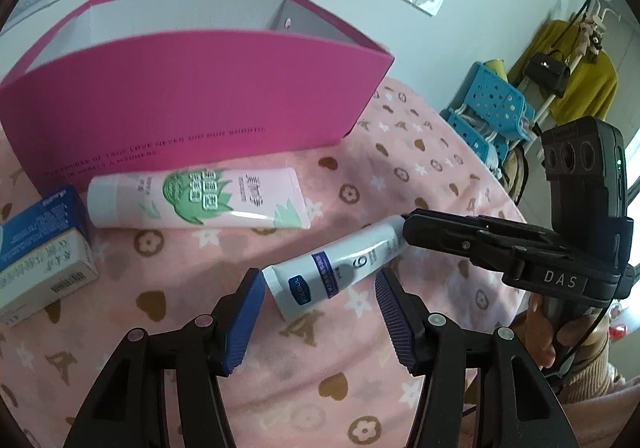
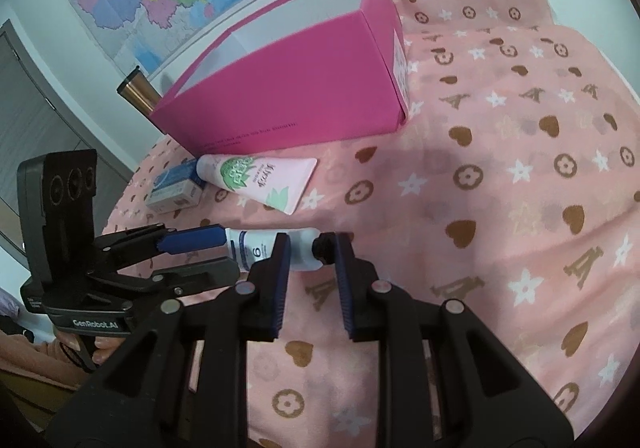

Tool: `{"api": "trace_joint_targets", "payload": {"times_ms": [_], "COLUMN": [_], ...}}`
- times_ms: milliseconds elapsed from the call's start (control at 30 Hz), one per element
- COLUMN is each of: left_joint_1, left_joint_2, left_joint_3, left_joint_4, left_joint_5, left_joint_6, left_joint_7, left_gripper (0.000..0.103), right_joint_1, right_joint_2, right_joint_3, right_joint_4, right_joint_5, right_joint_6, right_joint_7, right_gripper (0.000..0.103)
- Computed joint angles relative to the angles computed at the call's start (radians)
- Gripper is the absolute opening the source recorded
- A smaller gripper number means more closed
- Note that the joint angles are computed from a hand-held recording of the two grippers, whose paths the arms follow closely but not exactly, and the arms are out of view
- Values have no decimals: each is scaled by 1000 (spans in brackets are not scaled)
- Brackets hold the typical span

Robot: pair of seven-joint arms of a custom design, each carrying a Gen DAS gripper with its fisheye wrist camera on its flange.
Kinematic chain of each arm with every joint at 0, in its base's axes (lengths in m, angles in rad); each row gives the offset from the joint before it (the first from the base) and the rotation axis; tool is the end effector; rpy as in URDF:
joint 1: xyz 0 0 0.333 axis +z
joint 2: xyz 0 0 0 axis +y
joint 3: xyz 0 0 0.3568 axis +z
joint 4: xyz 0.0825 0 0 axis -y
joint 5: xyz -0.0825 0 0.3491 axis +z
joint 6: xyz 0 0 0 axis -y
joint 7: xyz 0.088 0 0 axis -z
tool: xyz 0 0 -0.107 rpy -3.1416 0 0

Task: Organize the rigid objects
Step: 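Close the right gripper on the small white tube, then carry the white tube into the magenta box and open the right gripper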

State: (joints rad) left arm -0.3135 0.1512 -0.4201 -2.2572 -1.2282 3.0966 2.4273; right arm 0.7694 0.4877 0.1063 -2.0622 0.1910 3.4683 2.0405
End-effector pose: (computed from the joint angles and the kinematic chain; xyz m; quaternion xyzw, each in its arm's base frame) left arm 0.4461 -0.2874 0.4073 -0.5344 0.7644 -0.3589 0.0361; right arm 0.4342 0.4706 0.3699 -0.6827 0.5825 -0.0175 0.4408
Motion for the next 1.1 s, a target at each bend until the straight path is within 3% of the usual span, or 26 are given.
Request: {"api": "trace_joint_targets", "payload": {"times_ms": [333,667,867,1000,1033,1100], "left_joint_1": [0,0,-18,-98,-139,-154], "left_joint_2": [-19,-31,-15,2,7,15], "left_joint_3": [2,-2,29,152,206,238], "left_joint_4": [30,98,120,135,136,143], "left_joint_5": [-38,-86,131,357,424,483], "left_joint_6": [41,117,171,153,153,151], "left_joint_7": [33,114,-37,-232,-295,-345], "left_gripper": [58,58,58,58,58,58], "right_joint_1": [40,125,125,124,121,112], "right_joint_2": [-15,-24,-14,3,10,21], "right_joint_3": [-49,-152,-175,-196,-200,-201], "right_joint_4": [33,107,178,232,249,276], "right_joint_5": [38,113,141,155,157,149], "right_joint_6": [11,5,5,-10,-19,-35], "right_joint_7": [-45,-149,-207,-230,-232,-233], "right_gripper": [26,26,26,26,26,26]}}
